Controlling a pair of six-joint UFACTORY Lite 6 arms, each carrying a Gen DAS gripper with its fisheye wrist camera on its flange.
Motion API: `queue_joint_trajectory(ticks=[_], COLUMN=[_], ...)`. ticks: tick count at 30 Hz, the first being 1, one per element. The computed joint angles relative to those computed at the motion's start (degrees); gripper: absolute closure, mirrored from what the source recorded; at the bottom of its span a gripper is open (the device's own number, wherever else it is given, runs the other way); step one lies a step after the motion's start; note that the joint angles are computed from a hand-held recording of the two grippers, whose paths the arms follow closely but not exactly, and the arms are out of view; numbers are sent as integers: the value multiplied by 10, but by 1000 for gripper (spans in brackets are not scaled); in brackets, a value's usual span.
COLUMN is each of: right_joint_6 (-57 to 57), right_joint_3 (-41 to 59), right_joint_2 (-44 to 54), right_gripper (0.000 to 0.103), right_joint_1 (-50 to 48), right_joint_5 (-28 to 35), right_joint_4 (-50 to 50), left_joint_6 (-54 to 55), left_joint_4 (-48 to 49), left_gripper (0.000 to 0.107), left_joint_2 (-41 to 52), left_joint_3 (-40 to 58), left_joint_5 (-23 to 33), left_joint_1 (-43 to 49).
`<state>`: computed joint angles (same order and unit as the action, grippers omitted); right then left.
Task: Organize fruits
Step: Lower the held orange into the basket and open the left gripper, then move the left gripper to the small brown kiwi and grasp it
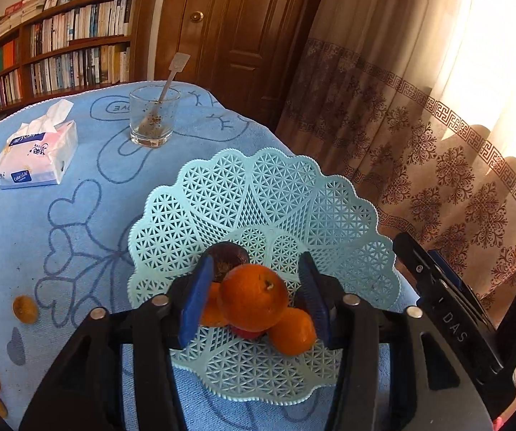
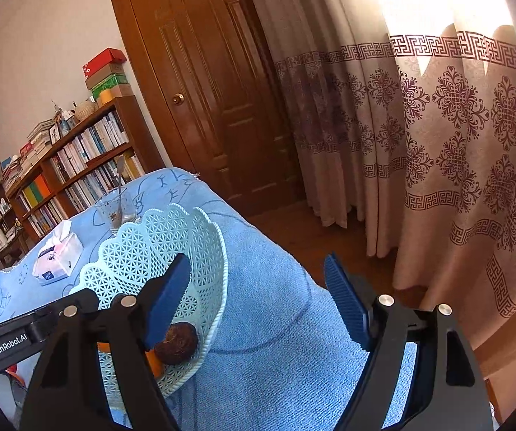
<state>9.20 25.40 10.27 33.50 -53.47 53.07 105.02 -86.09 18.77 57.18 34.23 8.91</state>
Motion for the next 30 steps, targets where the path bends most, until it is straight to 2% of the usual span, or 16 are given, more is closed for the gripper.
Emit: queue_joint_trajectory(ticks=[1,4,14,20,30], right_joint_6=[4,2,-13,-17,-30], right_joint_3=[0,1,5,6,8], right_joint_2=[2,3,8,9,12], right_gripper=[25,24,23,22,22], right_joint_1=[-2,1,12,19,27], right_joint_5=[0,-1,-11,-16,-23], right_joint_4=[-3,-1,19,28,44], left_joint_6=[4,6,111,119,143], left_joint_4=[-11,-21,-105,-106,-106], left_gripper=[24,24,23,19,19], left_joint_2=[-1,-7,-60,-68,-74], left_joint_3=[-2,-3,-53,-67,-85], left_joint_5=[4,9,-41,-44,-32], left_joint_1=[5,19,55,84,152])
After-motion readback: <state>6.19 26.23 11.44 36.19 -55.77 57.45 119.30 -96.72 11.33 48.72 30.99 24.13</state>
